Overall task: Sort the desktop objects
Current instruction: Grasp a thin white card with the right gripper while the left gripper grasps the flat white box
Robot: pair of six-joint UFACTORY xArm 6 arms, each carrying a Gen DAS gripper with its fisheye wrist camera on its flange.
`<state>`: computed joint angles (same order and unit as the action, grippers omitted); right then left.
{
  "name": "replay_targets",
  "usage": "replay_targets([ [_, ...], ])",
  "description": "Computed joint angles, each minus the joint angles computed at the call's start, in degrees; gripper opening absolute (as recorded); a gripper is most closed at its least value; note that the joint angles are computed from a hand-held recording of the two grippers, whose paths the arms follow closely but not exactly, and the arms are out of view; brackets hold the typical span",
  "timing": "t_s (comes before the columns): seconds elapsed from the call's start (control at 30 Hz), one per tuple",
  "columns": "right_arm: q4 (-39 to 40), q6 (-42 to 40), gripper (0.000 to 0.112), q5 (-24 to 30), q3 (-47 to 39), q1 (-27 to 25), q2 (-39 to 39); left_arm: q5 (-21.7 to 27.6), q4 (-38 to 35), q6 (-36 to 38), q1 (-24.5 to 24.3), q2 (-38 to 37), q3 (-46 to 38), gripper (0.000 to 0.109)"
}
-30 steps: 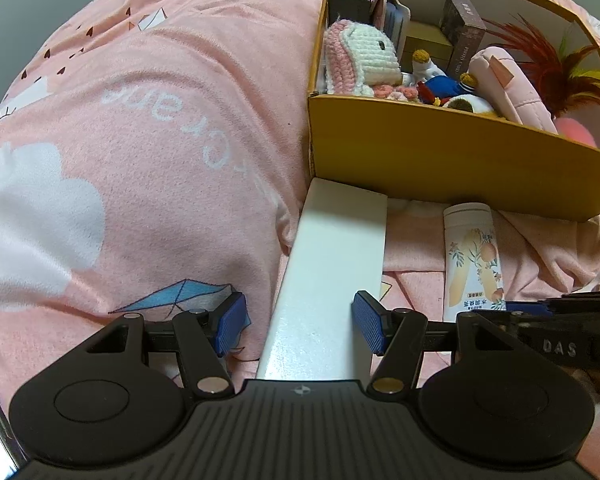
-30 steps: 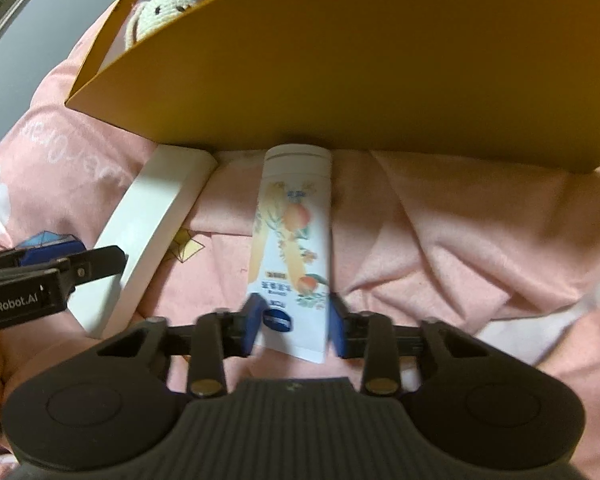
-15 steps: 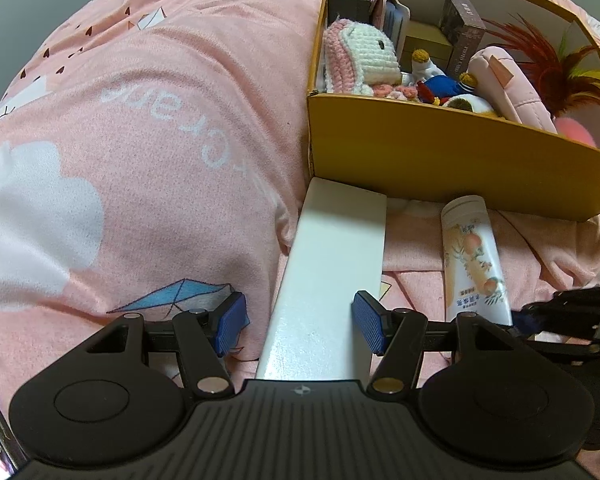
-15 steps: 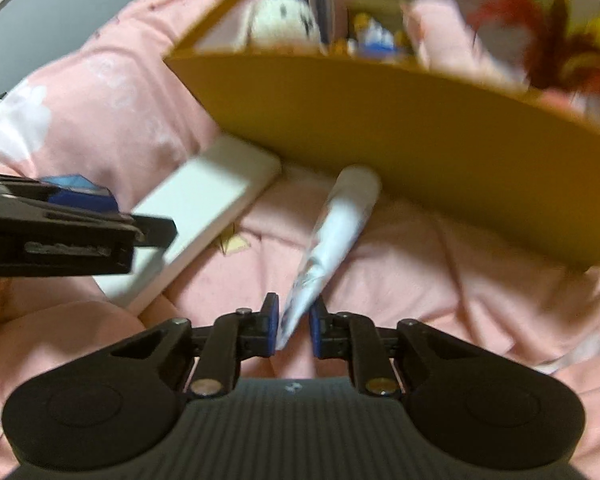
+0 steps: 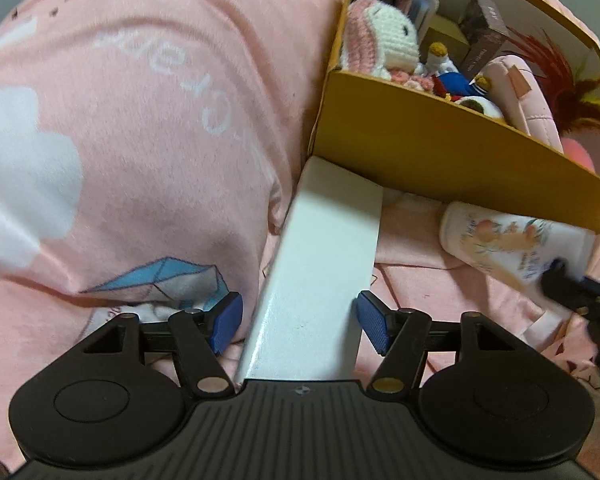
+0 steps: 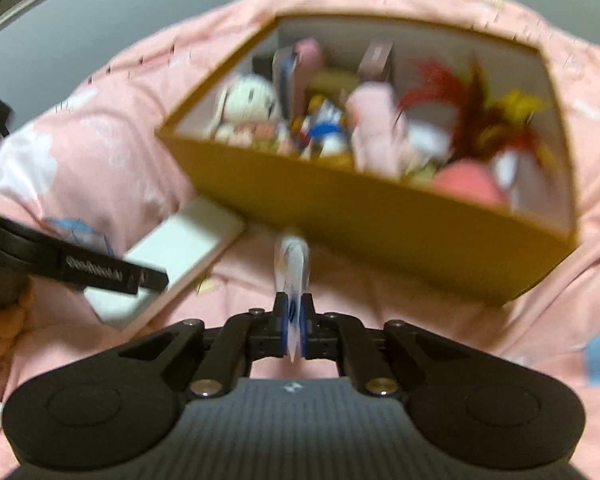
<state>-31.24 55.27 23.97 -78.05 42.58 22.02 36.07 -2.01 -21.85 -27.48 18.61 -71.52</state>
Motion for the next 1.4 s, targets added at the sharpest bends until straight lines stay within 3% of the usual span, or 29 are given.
replay_targets([
  [0.13, -1.19, 2.67, 0.005, -0.32, 1.33, -0.95, -1.34, 1.46, -9.03, 5.26, 1.36, 1.57, -1.18, 0.078],
  [0.5, 3.11, 1.62, 0.006, -0.32, 1.76, -1.93, -0.62, 1.27, -14.98, 9.78, 0.00, 0.76, -0.78, 0.074],
  [0.83, 4.22, 0.75, 0.007, -0.48, 1.88, -2.35, -0.25, 1.40, -16.09, 16.22, -1.99, -0.13, -1.48, 0.074],
  [1.13, 5.54, 0.76, 0.008, -0.78, 2.45, -2.80, -0.51, 1.69, -9.18, 20.04, -4.70, -1.10, -1.25, 0.074],
  [1.4, 7.52, 0.44, 0.008, -2.23, 3.75, -3.30, -1.11, 2.55, -18.79, 27.61, -3.73, -1.60, -1.10, 0.072],
])
